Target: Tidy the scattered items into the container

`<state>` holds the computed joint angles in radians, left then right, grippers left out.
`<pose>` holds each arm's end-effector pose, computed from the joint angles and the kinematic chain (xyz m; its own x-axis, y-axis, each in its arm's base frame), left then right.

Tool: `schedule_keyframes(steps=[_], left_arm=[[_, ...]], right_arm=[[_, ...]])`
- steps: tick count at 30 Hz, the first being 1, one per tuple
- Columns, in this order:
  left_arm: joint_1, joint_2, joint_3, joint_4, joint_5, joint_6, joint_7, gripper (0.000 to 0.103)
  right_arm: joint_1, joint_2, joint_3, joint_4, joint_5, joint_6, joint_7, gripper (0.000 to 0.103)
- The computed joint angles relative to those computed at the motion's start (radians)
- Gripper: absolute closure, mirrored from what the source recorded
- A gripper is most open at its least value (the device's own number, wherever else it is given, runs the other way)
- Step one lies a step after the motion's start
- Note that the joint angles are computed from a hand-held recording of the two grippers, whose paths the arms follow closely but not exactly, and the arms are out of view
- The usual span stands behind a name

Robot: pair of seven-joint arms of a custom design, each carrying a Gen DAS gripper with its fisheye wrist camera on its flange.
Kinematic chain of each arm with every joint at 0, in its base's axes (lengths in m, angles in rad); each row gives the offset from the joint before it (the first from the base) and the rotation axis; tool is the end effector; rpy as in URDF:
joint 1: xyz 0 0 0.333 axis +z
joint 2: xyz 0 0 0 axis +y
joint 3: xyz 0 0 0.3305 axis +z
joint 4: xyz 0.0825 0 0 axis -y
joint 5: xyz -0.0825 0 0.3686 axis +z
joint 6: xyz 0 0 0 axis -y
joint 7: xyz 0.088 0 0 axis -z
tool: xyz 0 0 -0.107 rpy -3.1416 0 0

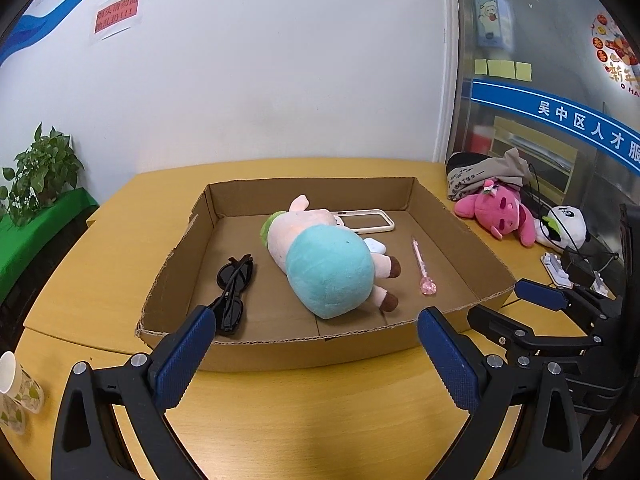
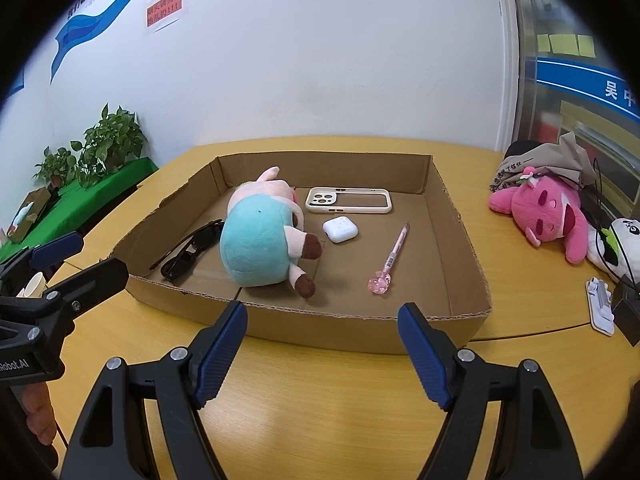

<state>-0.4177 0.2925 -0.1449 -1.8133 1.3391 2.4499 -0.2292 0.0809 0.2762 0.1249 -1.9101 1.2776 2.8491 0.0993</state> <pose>0.5564 -0.3404 0.4398 0.2667 -0.9624 0.0520 -0.5117 -0.1872 -0.8385 0.6293 0.0730 0.4213 0.5194 -0.8531 -0.0496 -0.5418 -0.2839 -0.7911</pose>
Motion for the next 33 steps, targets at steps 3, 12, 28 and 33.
schedule_keyframes(steps=[3,12,28,33], left_arm=[[-0.006,0.012,0.002,0.01,0.0,-0.021,-0.007,0.0],[-0.013,0.03,0.013,0.016,0.034,-0.047,-0.08,0.0],[-0.009,0.058,0.019,0.028,-0.006,-0.027,-0.07,0.0],[-0.017,0.06,0.022,0.028,-0.009,-0.034,-0.058,0.0]], right_arm=[[0.001,0.001,0.0,0.0,-0.002,0.003,0.003,0.025],[-0.001,0.015,0.004,0.007,-0.015,0.022,0.026,0.025],[-0.008,0.031,0.02,0.012,-0.044,0.047,0.054,0.025],[-0.012,0.033,0.026,0.012,-0.036,0.048,0.042,0.025]])
